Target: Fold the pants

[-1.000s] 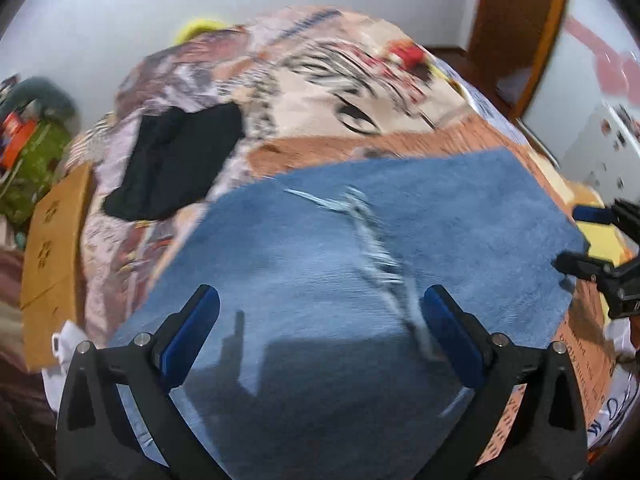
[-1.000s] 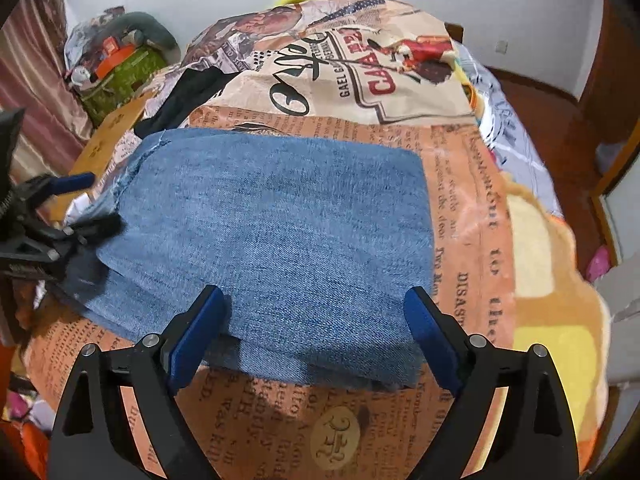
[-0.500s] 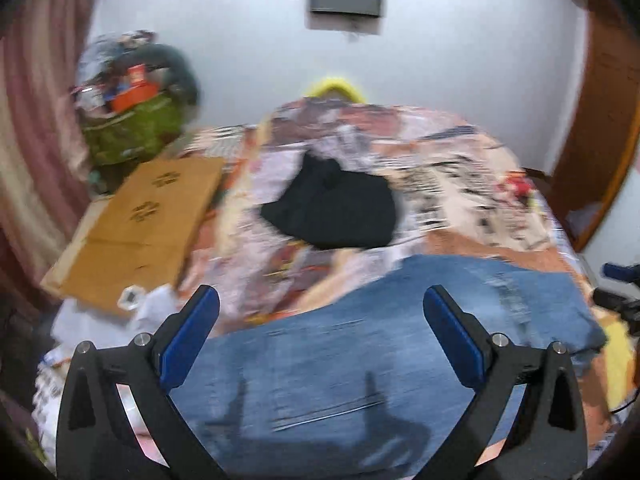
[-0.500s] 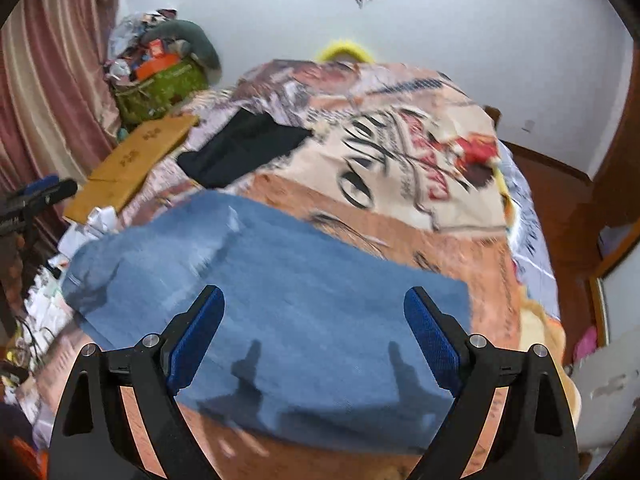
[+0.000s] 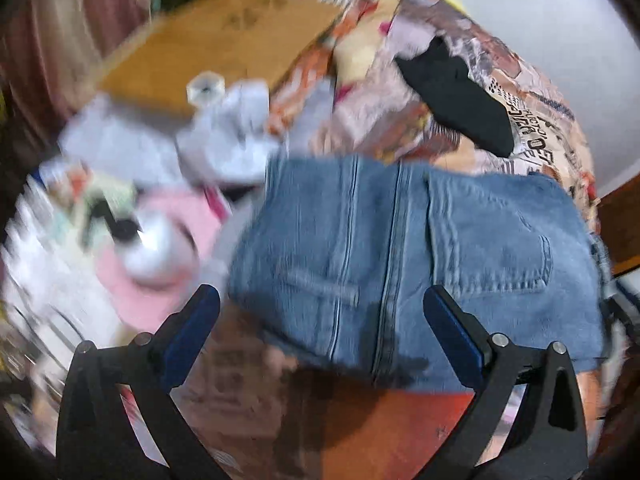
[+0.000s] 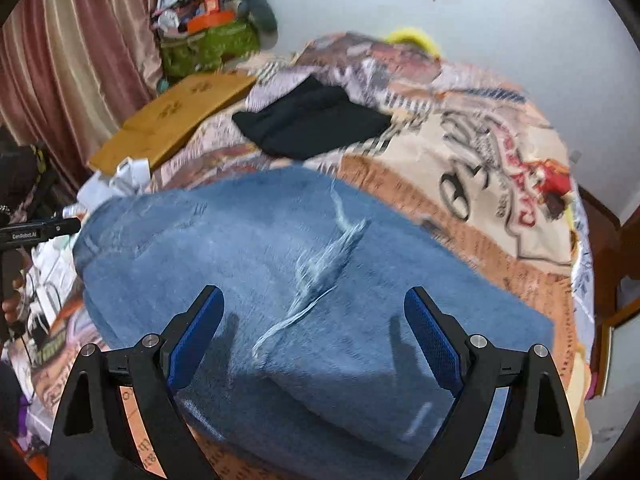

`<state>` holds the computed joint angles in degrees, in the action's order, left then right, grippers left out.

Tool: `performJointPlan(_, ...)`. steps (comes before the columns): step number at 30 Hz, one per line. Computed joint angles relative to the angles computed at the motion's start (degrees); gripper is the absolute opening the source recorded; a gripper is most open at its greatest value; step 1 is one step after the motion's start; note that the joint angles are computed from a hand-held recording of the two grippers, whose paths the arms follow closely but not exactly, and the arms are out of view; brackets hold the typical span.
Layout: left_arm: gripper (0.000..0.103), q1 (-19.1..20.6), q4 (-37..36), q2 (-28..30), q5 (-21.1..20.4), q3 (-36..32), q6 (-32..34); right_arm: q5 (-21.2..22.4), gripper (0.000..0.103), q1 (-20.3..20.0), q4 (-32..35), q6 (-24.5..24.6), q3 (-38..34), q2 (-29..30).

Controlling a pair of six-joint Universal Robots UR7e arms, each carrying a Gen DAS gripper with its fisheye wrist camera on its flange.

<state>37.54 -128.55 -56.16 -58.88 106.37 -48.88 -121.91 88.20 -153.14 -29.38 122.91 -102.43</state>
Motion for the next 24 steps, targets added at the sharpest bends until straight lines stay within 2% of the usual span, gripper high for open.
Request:
performJointPlan(4, 0.103, 4.25, -10.46, -2.28, -12.73, 5.32, -3.78, -0.25, 0.090, -0.99, 3.02, 1.39, 0.43, 0.24)
performJointPlan(9, 0.103, 7.71, -19.20, -1.27, -24.01, 8.22, -5.57, -0.24, 0.090, -0.87, 3.04, 1.76, 0.67, -0.07)
performJointPlan(15, 0.103, 11.39, -32.58, 0.96, -30.11, 10.89, -8.20, -0.25, 0.091, -0.93, 2.95, 1.61, 0.67, 0.11)
performJointPlan(17, 0.103, 12.48, -36.37, 2.38, -31.08, 10.89, -8.57, -0.02, 0.092, -1.12, 3.02, 1.63, 0.46, 0.29)
performJointPlan(19, 0.098, 12.29, -36.06, 2.99, -29.49, 10.04, -8.33, -0.01, 0.092, -1.18, 2.73, 1.58, 0.48, 0.45)
performJointPlan(21, 0.071, 10.71, -29.45, 2.77, -24.15, 7.91, -7.95, -0.05, 0.092, -1.24, 2.34, 1.51, 0.52, 0.57)
performJointPlan(24, 0.064, 9.03, -25.51, 3.16, -20.05, 5.99, -7.53, 0.44, 0.092, -1.60, 2.44, 1.72, 0.41, 0.44)
